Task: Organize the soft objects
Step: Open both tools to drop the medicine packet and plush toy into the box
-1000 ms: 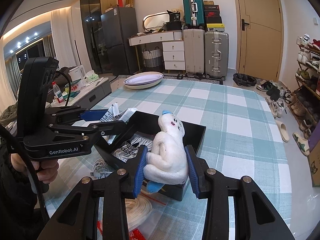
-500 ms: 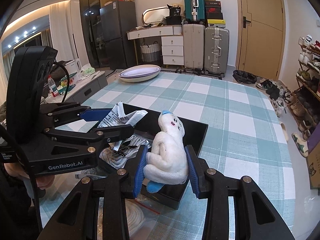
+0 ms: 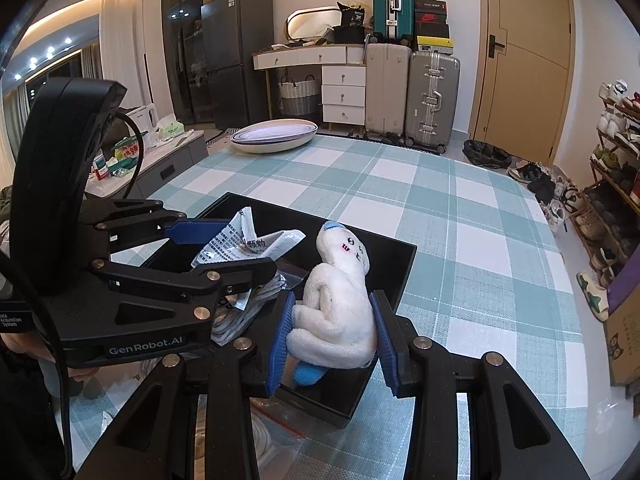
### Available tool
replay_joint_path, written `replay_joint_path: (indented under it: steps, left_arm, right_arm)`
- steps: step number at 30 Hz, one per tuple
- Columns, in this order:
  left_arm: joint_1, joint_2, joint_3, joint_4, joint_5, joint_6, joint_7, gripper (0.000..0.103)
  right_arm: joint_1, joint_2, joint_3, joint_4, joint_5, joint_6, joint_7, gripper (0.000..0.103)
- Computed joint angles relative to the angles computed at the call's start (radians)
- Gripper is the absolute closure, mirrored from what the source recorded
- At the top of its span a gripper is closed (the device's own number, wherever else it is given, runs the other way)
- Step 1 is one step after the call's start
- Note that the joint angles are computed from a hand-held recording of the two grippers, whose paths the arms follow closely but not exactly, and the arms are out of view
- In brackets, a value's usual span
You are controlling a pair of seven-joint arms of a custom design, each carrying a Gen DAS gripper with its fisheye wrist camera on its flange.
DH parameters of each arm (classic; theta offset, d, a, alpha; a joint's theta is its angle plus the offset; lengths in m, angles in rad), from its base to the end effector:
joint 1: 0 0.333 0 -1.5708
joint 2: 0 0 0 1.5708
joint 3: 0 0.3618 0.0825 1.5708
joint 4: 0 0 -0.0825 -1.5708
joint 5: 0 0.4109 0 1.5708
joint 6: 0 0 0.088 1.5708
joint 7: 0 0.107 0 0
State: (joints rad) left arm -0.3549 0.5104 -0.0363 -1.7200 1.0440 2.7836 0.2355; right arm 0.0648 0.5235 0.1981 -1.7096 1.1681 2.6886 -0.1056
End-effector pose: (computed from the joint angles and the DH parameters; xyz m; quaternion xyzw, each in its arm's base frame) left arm 0.6722 -0.3151 0.3602 -0.6741 0.6362 -0.2615 0.2693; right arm 0.7276 0.1435 0.3479 -0.8564 0.2943 -0.1447 0.3988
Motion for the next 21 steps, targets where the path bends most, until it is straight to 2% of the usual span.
replay_joint_path:
  steps: [7, 9, 11, 12, 14, 16, 18, 20, 21]
  left_arm:
    - [0.012, 0.008, -0.009, -0.002, -0.04, 0.0, 0.024, 0.056]
    - [0.014, 0.005, -0.009, -0.007, -0.043, 0.01, 0.029, 0.054]
    - [0.012, -0.003, -0.007, -0.017, -0.04, 0.02, 0.028, 0.05]
    - [0.008, -0.011, -0.001, -0.025, -0.03, 0.028, 0.019, 0.047]
    - [0.002, -0.027, 0.004, -0.042, -0.017, 0.027, 0.002, 0.037]
    - [-0.001, -0.049, 0.008, -0.065, 0.005, 0.037, -0.027, 0.024]
    - [-0.005, -0.075, 0.014, -0.094, 0.041, 0.055, -0.072, 0.021]
    - [-0.008, -0.104, 0.016, -0.125, 0.082, 0.063, -0.116, 0.014]
    - [-0.019, -0.121, 0.025, -0.14, 0.121, 0.054, -0.163, 0.005]
  right_arm:
    - [0.002, 0.011, 0.006, 0.007, -0.005, 0.01, -0.009, 0.064]
    - [-0.01, 0.008, 0.015, 0.004, 0.01, -0.005, -0.027, 0.056]
    - [-0.027, -0.002, 0.031, -0.007, 0.066, -0.005, -0.081, 0.041]
    - [-0.031, -0.009, 0.034, -0.014, 0.092, 0.0, -0.105, 0.038]
    - [-0.033, -0.024, 0.034, -0.029, 0.149, 0.02, -0.151, 0.022]
    - [-0.038, -0.037, 0.027, -0.038, 0.195, 0.017, -0.171, 0.012]
    - [-0.043, -0.057, 0.016, -0.055, 0.236, 0.006, -0.187, 0.005]
    - [-0.042, -0.076, -0.001, -0.073, 0.264, -0.002, -0.186, 0.001]
    - [-0.042, -0.086, -0.01, -0.084, 0.269, -0.012, -0.18, 0.001]
